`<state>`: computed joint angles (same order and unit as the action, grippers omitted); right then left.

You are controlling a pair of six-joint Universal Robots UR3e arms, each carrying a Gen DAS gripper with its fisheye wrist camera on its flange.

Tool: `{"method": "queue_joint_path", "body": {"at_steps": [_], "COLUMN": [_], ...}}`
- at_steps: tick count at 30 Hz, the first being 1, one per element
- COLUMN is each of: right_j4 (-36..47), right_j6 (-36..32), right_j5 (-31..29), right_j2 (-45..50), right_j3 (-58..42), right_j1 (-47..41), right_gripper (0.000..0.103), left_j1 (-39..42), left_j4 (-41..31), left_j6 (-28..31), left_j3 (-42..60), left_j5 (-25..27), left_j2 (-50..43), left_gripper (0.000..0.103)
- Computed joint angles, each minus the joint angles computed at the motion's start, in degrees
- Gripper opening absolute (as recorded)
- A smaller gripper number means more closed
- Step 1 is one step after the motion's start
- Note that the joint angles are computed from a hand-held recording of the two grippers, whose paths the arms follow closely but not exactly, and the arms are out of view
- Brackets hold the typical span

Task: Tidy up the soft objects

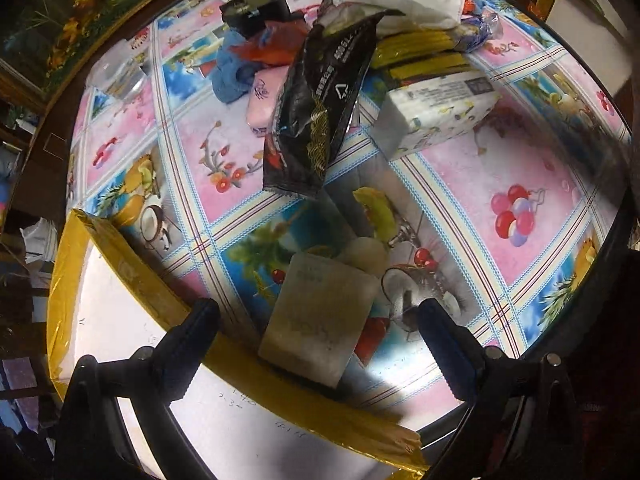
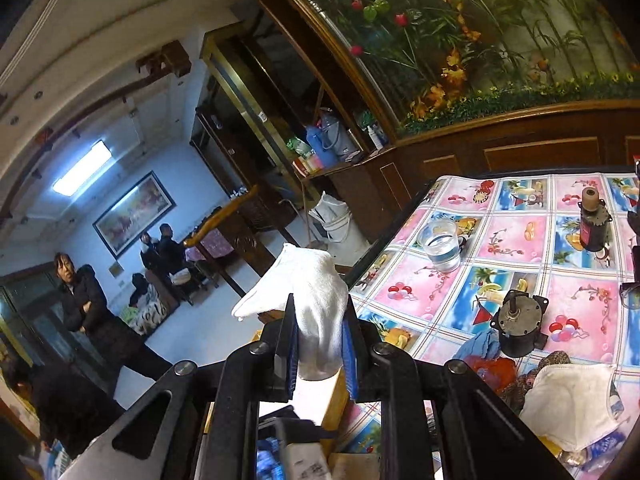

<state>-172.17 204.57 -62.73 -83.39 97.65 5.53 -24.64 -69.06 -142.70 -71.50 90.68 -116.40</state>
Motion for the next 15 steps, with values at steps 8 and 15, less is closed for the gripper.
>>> {"method": "queue_joint_path", "body": {"at_steps": [8,15], "right_j4": [0.94,1.76], "right_j6": [1.51,2.15], "right_j5": [1.87,0.52], "right_j2": [-2.43,-2.31], "right_j3": [1.36,1.03], "right_j1": [-1.82,-1.51], "right_gripper": [0.019,0.019], "left_j1": [0.1,-0.45], "left_j4": [-6.62,0.17], "left_j6": [-3.02,-7.42], "left_j3": [7.39,1.41], "left_j5": [3.47,1.86], "left_j2": [-4.6,-1.44], "left_gripper": [0.061,0.046]}}
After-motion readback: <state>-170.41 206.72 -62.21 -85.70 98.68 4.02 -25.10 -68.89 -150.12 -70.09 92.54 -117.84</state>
